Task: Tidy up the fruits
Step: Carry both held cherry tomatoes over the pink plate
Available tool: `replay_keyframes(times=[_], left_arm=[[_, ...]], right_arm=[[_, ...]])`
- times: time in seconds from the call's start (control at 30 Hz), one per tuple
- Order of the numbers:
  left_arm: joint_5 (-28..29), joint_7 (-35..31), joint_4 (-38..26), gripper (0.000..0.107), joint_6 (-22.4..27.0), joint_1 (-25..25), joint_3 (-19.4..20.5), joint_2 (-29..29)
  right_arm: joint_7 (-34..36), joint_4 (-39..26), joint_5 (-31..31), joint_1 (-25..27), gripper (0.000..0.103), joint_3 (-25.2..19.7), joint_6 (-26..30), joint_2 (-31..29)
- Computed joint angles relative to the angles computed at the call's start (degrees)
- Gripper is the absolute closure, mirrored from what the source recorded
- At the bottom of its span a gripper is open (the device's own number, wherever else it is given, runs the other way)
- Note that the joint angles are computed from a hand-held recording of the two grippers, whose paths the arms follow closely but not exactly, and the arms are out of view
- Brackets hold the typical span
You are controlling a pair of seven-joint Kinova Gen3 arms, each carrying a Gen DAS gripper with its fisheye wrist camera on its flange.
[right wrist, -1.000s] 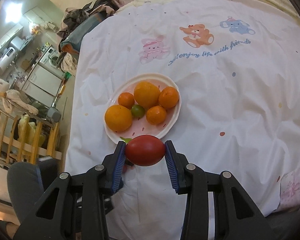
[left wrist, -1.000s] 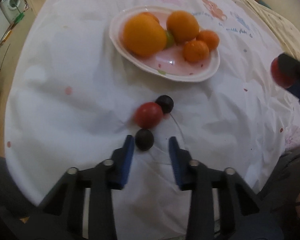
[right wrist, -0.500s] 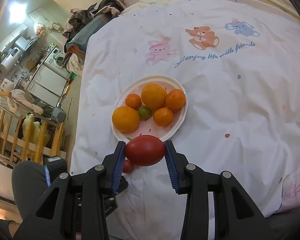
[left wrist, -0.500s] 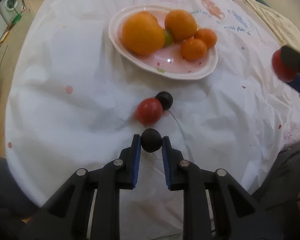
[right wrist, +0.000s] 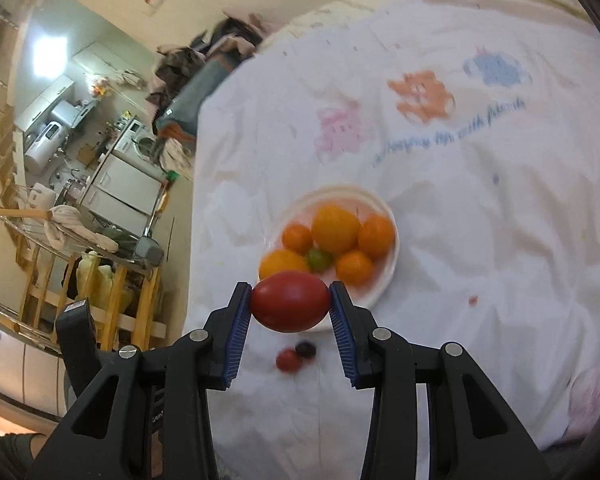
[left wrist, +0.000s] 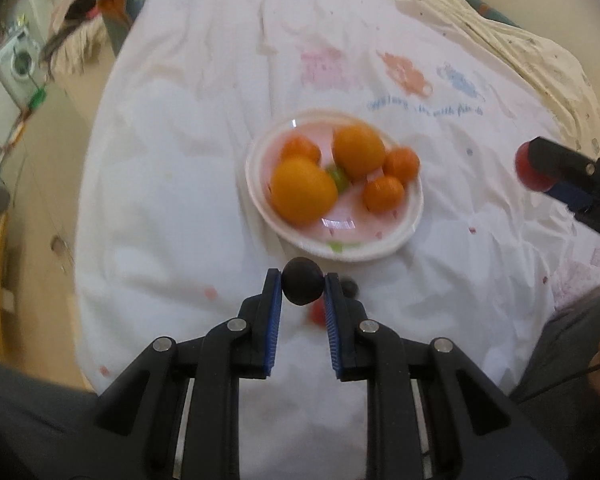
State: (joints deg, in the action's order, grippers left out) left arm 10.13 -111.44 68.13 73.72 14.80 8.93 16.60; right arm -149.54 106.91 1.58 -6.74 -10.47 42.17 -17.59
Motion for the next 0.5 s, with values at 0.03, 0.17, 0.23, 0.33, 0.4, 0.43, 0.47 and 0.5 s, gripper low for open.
replay_keyframes(times=[0.03, 0.17, 0.23, 0.33, 0.4, 0.43, 0.47, 0.5], left_arm=[[-0.3, 0.2, -1.9, 0.09, 0.3, 0.2, 0.0, 1.0], [-0.7, 0.8, -8.6, 0.09, 2.2, 0.4, -0.1, 4.6], [-0.9, 1.0, -11.4, 0.09, 2.5, 0.7, -0.1, 6.3], [-1.2, 1.2, -15.7, 0.09, 3.2, 1.5, -0.1, 8.9], [-1.0, 1.2, -18.6, 0.09, 4.0, 1.9, 0.1, 11.1], [-0.9, 1.0, -19.9, 0.09, 4.4, 2.1, 0.2, 12.0], [-1.0, 0.8, -21.5, 0.09, 5.0, 2.4, 0.2, 13.3], [-1.2, 0.6, -23.1, 0.09, 5.5, 3.0, 0.2, 14.5]], right_arm=[[0.9, -0.7, -0.1, 0.0, 0.062, 1.0, 0.1, 0.3], [4.2, -2.0, -1.3, 0.2, 0.062, 4.2, -0.1, 1.8], [7.2, -2.4, -3.2, 0.1, 0.062, 6.8, -1.0, 2.8], [11.5, -3.4, -6.6, 0.2, 0.062, 9.8, -1.3, 4.7], [14.1, -4.4, -8.7, 0.7, 0.062, 11.1, -0.9, 6.4], [15.1, -4.8, -9.3, 1.0, 0.062, 11.3, -0.7, 7.2], [16.3, -5.4, -10.1, 1.3, 0.062, 11.7, -0.4, 8.2], [17.5, -6.1, -10.8, 1.6, 0.062, 12.0, -0.1, 9.4]])
